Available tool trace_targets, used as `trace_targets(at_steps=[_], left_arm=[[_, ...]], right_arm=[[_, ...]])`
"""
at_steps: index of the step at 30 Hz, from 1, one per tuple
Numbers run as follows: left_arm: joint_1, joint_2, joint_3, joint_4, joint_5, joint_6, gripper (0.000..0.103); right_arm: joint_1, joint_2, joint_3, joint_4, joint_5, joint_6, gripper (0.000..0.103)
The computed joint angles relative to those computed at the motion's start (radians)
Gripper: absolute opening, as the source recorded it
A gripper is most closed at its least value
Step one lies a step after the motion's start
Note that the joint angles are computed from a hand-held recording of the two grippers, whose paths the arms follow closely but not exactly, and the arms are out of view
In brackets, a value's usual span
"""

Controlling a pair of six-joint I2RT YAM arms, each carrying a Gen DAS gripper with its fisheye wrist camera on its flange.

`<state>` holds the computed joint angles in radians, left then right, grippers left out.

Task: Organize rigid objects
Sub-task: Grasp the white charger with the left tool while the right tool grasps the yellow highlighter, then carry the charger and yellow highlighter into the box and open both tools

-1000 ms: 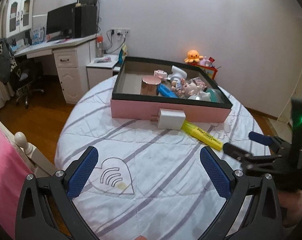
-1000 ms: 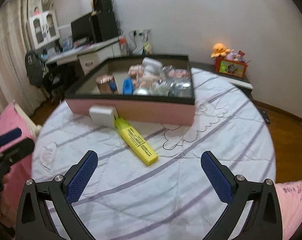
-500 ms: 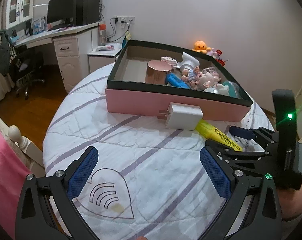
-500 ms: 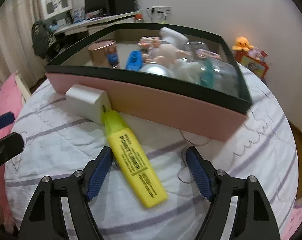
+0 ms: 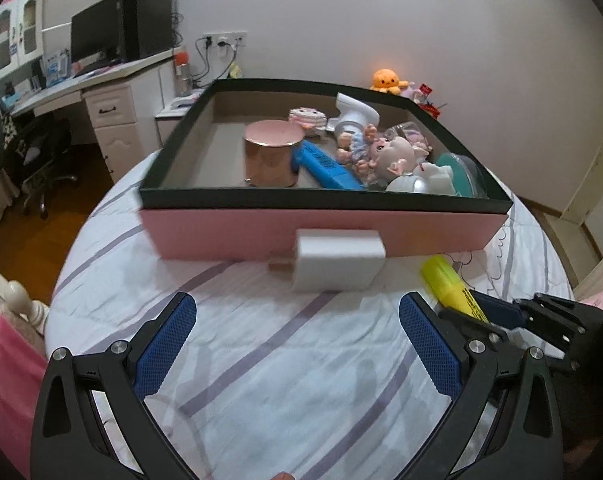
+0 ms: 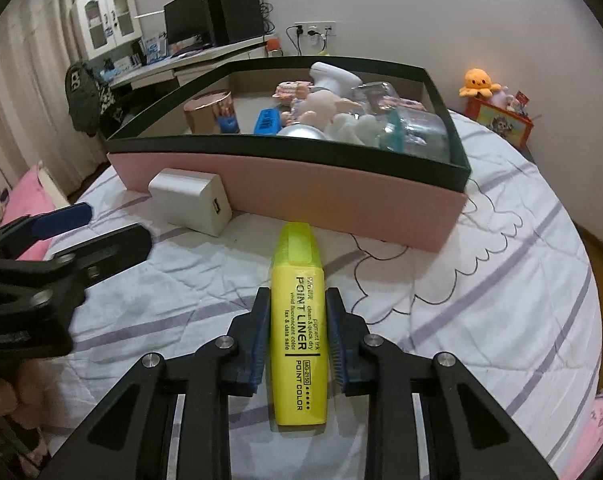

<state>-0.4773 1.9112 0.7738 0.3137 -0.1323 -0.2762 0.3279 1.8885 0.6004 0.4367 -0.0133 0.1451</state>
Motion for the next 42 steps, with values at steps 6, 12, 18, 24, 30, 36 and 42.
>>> trace_targets(at_steps=[6, 12, 18, 24, 30, 36, 42], left_arm=[[-0.011, 0.117, 0.143, -0.066, -0.015, -0.008, 0.103], [0.010, 0.172, 0.226, -0.116, 0.017, -0.012, 0.068], [0.019, 0.121, 0.132, -0.028, 0.073, 0.004, 0.067], [0.013, 0.041, 0.020, 0.030, 0.081, -0.004, 0.067], [0.016, -0.042, -0.061, 0.054, 0.086, 0.001, 0.067], [0.034, -0.166, -0.125, 0.051, 0.099, 0.025, 0.067], [0.083, -0.250, -0.096, -0.002, 0.112, 0.085, 0.067]], right_arm=[[-0.015, 0.012, 0.013, 0.003, -0.018, 0.006, 0.027], [-0.031, 0.009, 0.001, 0.019, -0.034, 0.024, 0.027], [-0.035, -0.013, -0.019, 0.025, -0.035, 0.043, 0.027], [-0.022, -0.060, -0.034, 0.010, -0.010, 0.051, 0.027], [-0.003, -0.118, -0.045, -0.014, 0.015, 0.056, 0.027], [0.017, -0.194, -0.042, -0.053, 0.035, 0.054, 0.027], [0.006, -0.272, 0.017, -0.127, 0.025, 0.026, 0.027]])
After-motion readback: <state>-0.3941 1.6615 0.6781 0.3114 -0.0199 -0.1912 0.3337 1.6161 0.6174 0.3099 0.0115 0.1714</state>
